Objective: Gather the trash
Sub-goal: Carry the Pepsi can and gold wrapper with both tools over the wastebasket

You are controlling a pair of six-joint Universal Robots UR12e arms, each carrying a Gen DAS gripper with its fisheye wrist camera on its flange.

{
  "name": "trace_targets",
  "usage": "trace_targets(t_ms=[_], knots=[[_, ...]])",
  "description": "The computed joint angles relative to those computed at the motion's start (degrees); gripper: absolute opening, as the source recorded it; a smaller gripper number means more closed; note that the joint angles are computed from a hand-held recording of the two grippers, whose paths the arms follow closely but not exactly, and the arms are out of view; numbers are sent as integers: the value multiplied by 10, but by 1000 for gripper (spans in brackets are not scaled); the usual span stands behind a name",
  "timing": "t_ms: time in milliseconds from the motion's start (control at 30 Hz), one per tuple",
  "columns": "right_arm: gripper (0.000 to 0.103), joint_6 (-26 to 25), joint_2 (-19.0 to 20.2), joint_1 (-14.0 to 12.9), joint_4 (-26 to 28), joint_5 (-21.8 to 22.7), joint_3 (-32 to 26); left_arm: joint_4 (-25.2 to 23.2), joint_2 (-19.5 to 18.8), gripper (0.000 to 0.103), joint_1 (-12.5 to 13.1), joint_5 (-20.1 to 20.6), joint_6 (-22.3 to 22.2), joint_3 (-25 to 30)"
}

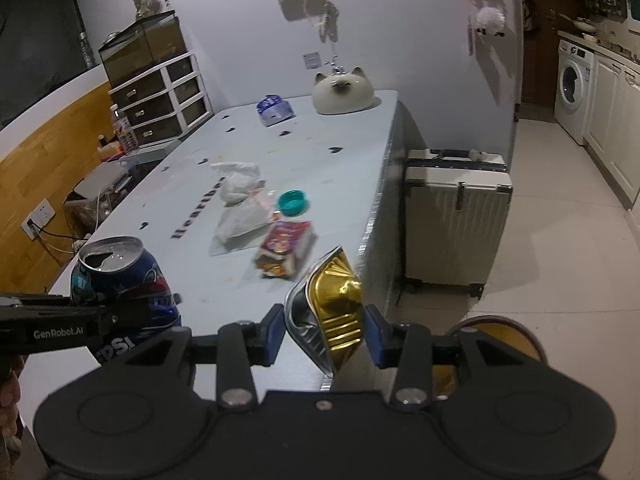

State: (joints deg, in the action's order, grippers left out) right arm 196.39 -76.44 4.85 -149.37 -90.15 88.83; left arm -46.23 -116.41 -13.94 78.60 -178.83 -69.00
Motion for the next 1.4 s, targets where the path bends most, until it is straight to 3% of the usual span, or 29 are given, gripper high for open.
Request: trace_targets(t_ms=[367, 800, 1167, 1400], knots=[[43, -59, -27, -94, 5, 66, 45, -44, -58, 24, -72, 38, -53, 87], [43, -90, -13, -171, 33, 85, 54, -122, -159, 24, -120, 31, -84, 232], [43, -57, 32, -203, 102, 135, 46, -315, -289, 24, -134, -13, -83, 409], [43, -6, 72, -215, 135, 190, 52, -442, -373, 24, -140, -5, -59, 530]])
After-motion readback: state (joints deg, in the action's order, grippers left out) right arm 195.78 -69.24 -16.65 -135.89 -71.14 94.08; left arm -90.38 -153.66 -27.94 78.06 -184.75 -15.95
